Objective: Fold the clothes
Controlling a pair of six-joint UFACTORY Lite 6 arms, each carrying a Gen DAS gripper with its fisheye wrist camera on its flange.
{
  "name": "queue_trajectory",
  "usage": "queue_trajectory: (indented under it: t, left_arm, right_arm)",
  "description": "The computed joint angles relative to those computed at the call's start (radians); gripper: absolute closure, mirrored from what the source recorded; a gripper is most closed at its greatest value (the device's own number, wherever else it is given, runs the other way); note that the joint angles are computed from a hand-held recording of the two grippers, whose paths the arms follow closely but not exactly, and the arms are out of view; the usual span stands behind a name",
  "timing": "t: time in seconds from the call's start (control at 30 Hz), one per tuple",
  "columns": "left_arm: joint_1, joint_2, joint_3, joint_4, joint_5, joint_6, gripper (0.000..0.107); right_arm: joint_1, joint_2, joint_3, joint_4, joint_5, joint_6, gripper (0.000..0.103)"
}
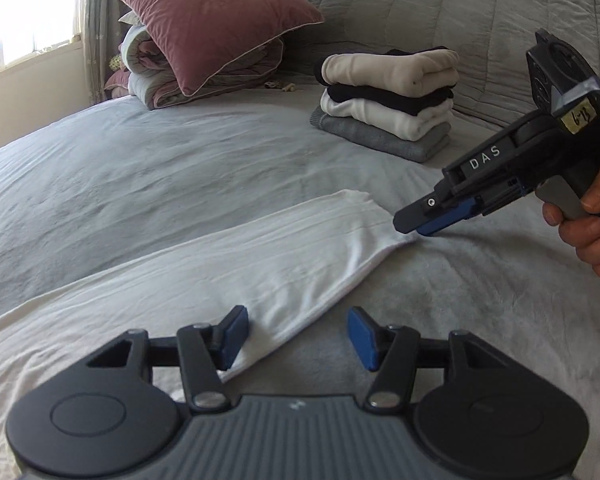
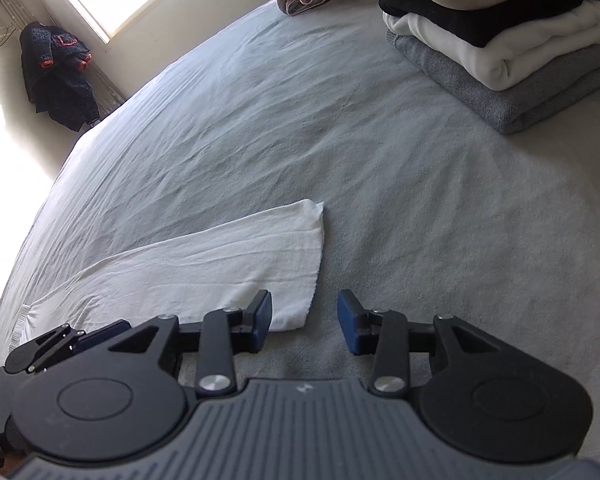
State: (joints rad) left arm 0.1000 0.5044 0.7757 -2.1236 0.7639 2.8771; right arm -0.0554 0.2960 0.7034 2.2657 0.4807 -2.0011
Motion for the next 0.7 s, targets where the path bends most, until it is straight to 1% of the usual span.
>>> queue_trajectory:
  t: [0.03,0.1,0.17,0.2,0.23,0.27,0.3,0.33,0.37,0.4,0.5,0.57,0.6,0.67,0.7]
  left_arm:
    - [-0.027,0.002,-0.012,-0.055,0.003,0.045,0.05]
    - [-0.079,0.009,-0.006,-0.121,-0.004,0.06,0.051]
    - [-0.127,0.011,0.0,-0.177,-0.016,0.06,0.051]
    - [-0.152,0.011,0.003,-0.207,-0.022,0.065,0.054]
    - [-0.172,0.011,0.003,-0.231,-0.025,0.073,0.061]
    - [-0.197,0.01,0.001,-0.267,-0.029,0.085,0.065]
    - [-0.221,0.01,0.001,-0.299,-0.033,0.095,0.074]
    - [-0.238,0.009,0.004,-0.315,-0.04,0.094,0.094]
    - [-0.254,0.009,0.007,-0.33,-0.047,0.092,0.101]
    - [-0.271,0.009,0.01,-0.346,-0.053,0.092,0.104]
    - [-0.316,0.009,0.005,-0.423,-0.047,0.124,0.104]
    - [-0.324,0.015,0.011,-0.426,-0.046,0.098,0.104]
    - [-0.327,0.017,0.013,-0.419,-0.047,0.077,0.101]
    - [-0.319,0.013,0.013,-0.38,-0.047,0.019,0.09]
    - [-0.307,0.005,0.005,-0.34,-0.038,-0.019,0.076]
  right_arm:
    - [0.003,0.007,0.002,0.012,0.002,-0.022,0.061]
    - [0.013,0.016,0.011,0.029,-0.009,-0.061,0.065]
    - [0.021,0.018,0.023,0.024,-0.035,-0.085,0.074]
    - [0.024,0.022,0.029,0.021,-0.046,-0.091,0.084]
    - [0.021,0.028,0.036,0.009,-0.049,-0.089,0.094]
    - [0.014,0.036,0.044,-0.015,-0.047,-0.069,0.099]
    - [0.007,0.039,0.048,-0.037,-0.045,-0.05,0.101]
    - [0.003,0.037,0.048,-0.048,-0.043,-0.046,0.102]
    - [0.003,0.03,0.045,-0.044,-0.046,-0.054,0.103]
    - [0.005,0.021,0.04,-0.026,-0.051,-0.073,0.103]
    - [0.006,-0.008,0.021,0.045,-0.07,-0.144,0.103]
    - [-0.003,-0.02,0.012,0.076,-0.084,-0.168,0.103]
    - [-0.012,-0.019,0.013,0.069,-0.086,-0.159,0.103]
    - [-0.035,-0.018,0.013,0.035,-0.08,-0.127,0.103]
    - [-0.043,-0.021,0.011,0.018,-0.076,-0.11,0.099]
